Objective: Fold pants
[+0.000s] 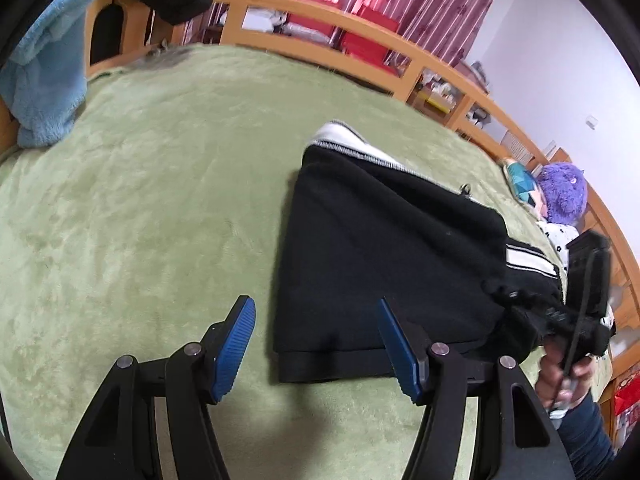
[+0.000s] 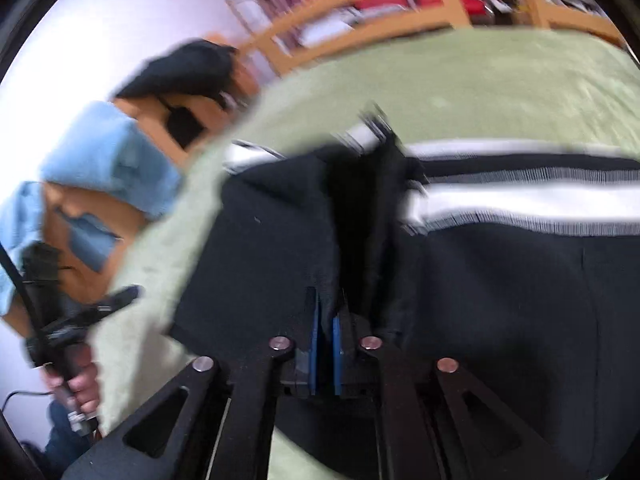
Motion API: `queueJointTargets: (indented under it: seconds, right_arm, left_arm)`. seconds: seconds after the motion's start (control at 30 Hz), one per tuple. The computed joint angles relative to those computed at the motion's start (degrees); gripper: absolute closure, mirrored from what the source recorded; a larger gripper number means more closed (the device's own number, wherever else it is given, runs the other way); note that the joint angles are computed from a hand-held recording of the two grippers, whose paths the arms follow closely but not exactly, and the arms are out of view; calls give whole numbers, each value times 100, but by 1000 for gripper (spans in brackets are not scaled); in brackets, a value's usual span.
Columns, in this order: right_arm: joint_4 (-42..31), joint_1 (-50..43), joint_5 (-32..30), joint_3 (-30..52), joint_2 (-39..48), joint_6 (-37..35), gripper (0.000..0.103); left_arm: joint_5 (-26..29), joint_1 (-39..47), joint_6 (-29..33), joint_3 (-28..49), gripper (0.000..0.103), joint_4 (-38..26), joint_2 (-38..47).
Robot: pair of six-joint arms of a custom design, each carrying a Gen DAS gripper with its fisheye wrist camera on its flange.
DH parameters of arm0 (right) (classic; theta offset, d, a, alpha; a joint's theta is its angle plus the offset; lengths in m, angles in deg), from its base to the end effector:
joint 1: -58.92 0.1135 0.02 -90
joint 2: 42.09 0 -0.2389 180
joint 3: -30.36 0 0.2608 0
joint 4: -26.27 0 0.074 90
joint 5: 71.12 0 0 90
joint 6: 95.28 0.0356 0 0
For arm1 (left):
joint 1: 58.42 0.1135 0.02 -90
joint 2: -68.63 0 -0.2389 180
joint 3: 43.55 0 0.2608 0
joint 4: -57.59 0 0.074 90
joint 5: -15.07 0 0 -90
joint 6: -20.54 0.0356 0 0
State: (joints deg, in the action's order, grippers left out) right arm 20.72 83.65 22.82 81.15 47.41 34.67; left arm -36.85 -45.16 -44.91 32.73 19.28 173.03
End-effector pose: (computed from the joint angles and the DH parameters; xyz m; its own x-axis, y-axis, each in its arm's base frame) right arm 0.2734 0.1232 0.1129 -0.7252 0.3712 -0.5798 0.1214 0.8979 0.4231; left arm 0.3459 0.0590 0.1285 -0.7868 0.1506 -0.5986 0.4248 0.8357 -0.3481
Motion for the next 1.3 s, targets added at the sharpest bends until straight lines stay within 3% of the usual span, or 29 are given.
queueJointTargets:
  seconds: [0.07, 0.2, 0.3, 0.37, 0.43, 0.57, 0.67, 0.73, 0.77, 0.83, 1.1, 1.13, 1.17, 1.2, 1.27, 1.3]
  right_arm:
    - [-229, -8, 92, 221, 268, -137, 91]
    - [-665, 325, 1212, 58, -634, -121, 83]
    - [-720, 457, 1625, 264, -941, -382, 80]
    - [-647, 418, 1500, 732, -563, -775, 73]
    - [-527, 290, 1254, 1258, 78, -1117, 73]
    - [-679, 69, 975, 1877, 946, -1247, 73]
    - [-1139, -133, 1280, 2202, 1452, -1041, 76]
    - [-959, -387, 960, 2017, 1527, -919, 85]
    - [-1015, -466, 872, 2015, 1577, -874, 94]
    - [-1040, -521, 853, 1923, 1552, -844, 100]
    - [-1272, 156, 1517, 725, 154, -510, 92]
    - [-1374, 211, 1529, 461, -166, -481, 92]
    - [-1551, 311, 1579, 166, -527, -325, 92]
    - [-1624, 385, 1604, -114, -841, -142, 92]
    - [-1756, 482, 1622, -495, -1275, 201, 92]
    - [-1898, 531, 1639, -708, -1570, 324, 92]
  left_arm:
    - [-89, -65, -127, -17, 42, 86, 73]
    - [-157, -43, -180, -111, 40, 228, 213]
    - [289, 106, -268, 115, 40, -31, 679]
    - [344, 117, -365, 186, 40, -38, 891]
    - [308, 69, -517, 216, 40, 1, 1041]
    - [563, 60, -593, 449, 40, -232, 1424]
    - [627, 42, -595, 482, 40, -211, 1547]
    - [719, 24, -589, 448, 40, -158, 1554]
    - [748, -3, -623, 436, 40, -108, 1570]
    - [789, -40, -788, 478, 40, -28, 1643]
    - [637, -329, -1970, 229, 37, 856, 1616]
    - [576, -372, -2164, 158, 40, 1028, 1562]
    - [470, -408, -2274, 101, 54, 1134, 1501]
    - [344, -424, -2355, 28, 61, 1226, 1415]
    - [490, -353, -2357, -50, 83, 1233, 1245]
    - [528, -336, -2253, -101, 85, 1192, 1096]
